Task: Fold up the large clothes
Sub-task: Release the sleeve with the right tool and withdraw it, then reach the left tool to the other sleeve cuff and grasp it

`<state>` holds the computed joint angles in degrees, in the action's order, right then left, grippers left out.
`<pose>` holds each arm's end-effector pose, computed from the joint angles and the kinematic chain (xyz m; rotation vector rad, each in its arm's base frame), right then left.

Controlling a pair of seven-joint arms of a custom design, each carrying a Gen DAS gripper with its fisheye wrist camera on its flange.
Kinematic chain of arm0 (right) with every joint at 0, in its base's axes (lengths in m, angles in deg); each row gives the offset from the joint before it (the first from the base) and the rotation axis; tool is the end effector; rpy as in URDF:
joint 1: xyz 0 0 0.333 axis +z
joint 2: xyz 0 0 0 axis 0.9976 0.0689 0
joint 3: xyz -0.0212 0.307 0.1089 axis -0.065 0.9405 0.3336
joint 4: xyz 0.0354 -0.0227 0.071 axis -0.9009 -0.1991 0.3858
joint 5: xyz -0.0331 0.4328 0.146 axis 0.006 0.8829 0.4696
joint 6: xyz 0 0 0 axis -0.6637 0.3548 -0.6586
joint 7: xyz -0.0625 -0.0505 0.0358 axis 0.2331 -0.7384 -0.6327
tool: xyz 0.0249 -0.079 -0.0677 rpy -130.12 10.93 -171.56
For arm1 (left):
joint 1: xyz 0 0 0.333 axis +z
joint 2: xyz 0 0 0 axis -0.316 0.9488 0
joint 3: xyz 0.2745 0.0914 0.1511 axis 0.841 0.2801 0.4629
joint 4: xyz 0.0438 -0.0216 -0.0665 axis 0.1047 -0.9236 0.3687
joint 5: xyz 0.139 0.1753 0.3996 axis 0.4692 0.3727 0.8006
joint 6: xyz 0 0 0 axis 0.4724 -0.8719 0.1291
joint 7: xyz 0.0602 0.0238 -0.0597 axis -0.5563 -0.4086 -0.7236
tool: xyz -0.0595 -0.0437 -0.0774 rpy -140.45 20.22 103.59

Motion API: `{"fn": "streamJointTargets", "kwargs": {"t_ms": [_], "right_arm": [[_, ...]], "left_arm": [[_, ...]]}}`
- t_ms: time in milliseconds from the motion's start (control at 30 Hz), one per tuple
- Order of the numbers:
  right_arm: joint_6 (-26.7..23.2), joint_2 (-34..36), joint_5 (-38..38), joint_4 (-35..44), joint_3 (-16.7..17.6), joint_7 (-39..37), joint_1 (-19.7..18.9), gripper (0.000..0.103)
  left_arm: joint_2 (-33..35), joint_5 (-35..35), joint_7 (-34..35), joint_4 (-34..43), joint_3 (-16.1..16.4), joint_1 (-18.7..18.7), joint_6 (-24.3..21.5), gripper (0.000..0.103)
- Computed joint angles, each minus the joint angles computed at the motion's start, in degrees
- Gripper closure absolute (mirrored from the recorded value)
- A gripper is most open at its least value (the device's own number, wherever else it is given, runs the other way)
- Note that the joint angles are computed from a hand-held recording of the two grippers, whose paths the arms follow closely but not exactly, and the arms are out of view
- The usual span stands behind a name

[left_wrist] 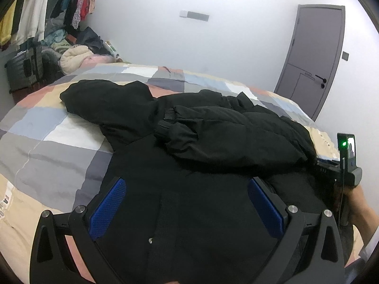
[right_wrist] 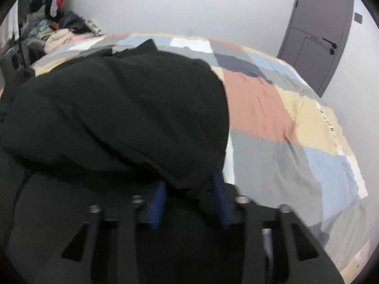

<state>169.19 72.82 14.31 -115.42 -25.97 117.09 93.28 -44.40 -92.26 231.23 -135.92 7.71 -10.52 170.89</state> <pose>0.6159 0.0793 0.3770 -1.5395 2.1913 -0.9952 0.7151 -0.0472 0.3822 -1.5023 2.0416 -1.1727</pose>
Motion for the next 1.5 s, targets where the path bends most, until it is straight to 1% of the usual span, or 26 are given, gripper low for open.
{"fn": "streamJointTargets", "kwargs": {"t_ms": [67, 133, 233, 300, 367, 400, 467, 533, 600, 667, 800, 967, 1067, 1233, 1300, 1500], "right_arm": [[1.3, -0.7, -3.2, -0.3, -0.4, 3.6, -0.3, 0.079], [1.2, -1.4, -6.4, -0.5, -0.5, 6.9, -0.7, 0.08], [0.8, -2.1, -9.0, -1.0, -0.5, 10.3, -1.6, 0.08], [1.5, -2.3, -9.0, -1.5, -0.6, 12.2, -2.3, 0.08], [3.1, -2.7, -7.7, -2.1, -0.8, 12.9, -3.0, 0.08], [4.0, -3.0, -6.2, -2.5, -0.8, 12.2, -3.3, 0.08], [3.7, -3.8, -3.7, -3.0, -0.3, 10.1, -3.4, 0.08], [3.2, -5.5, -3.1, -4.0, 0.5, 9.2, -3.3, 0.079], [4.9, -7.1, -2.9, -5.1, 1.1, 9.3, -3.4, 0.079], [5.5, -9.1, -3.6, -6.1, 2.4, 10.4, -3.5, 0.079], [5.8, -14.2, -8.1, -8.4, 5.9, 14.5, -3.6, 0.079], [6.1, -18.5, -13.6, -10.1, 9.9, 21.2, -3.5, 0.079], [4.6, -20.9, -17.0, -11.2, 12.0, 23.7, -2.8, 0.079], [2.5, -23.5, -19.4, -13.0, 13.6, 27.9, -1.3, 0.078], [2.7, -24.2, -20.0, -13.7, 13.9, 29.7, -0.7, 0.078], [2.8, -25.8, -19.1, -15.4, 15.0, 32.1, 1.2, 0.078]], "left_arm": [[0.0, -0.3, 0.5, 0.0, -0.2, 0.0, 0.2, 0.0], [0.1, -0.1, 0.7, 0.1, -0.2, -0.2, 0.4, 0.0], [-0.1, 1.0, 0.4, 0.0, -0.2, -0.3, 0.5, 0.0], [-0.6, -0.2, 1.3, -0.3, -0.5, 0.1, 0.0, 0.0], [-1.3, -0.4, 1.3, -0.7, -0.3, -0.2, 0.0, 0.0], [-1.9, -0.9, 1.8, -1.1, -0.3, -0.1, -0.2, 0.0], [-2.6, -1.8, 2.7, -1.7, 0.0, -0.4, -0.3, 0.0], [-3.6, -2.9, 3.8, -2.4, 0.3, -0.8, -0.7, 0.0], [-4.5, -3.4, 4.2, -3.1, 0.9, -1.5, -0.6, 0.0], [-5.5, -4.5, 5.1, -3.8, 1.3, -2.0, -0.9, 0.0], [-8.0, -7.2, 7.1, -5.5, 2.7, -3.0, -2.5, 0.0], [-11.1, -10.5, 9.2, -7.4, 4.8, -4.6, -4.4, 0.0], [-12.8, -12.2, 10.0, -8.3, 6.1, -5.5, -5.3, 0.0], [-15.5, -14.7, 12.8, -10.2, 7.7, -7.1, -5.8, 0.0], [-16.4, -15.3, 13.6, -10.9, 8.3, -7.6, -6.5, 0.0], [-18.1, -14.5, 12.9, -12.1, 9.8, -8.3, -8.5, 0.0]]}}
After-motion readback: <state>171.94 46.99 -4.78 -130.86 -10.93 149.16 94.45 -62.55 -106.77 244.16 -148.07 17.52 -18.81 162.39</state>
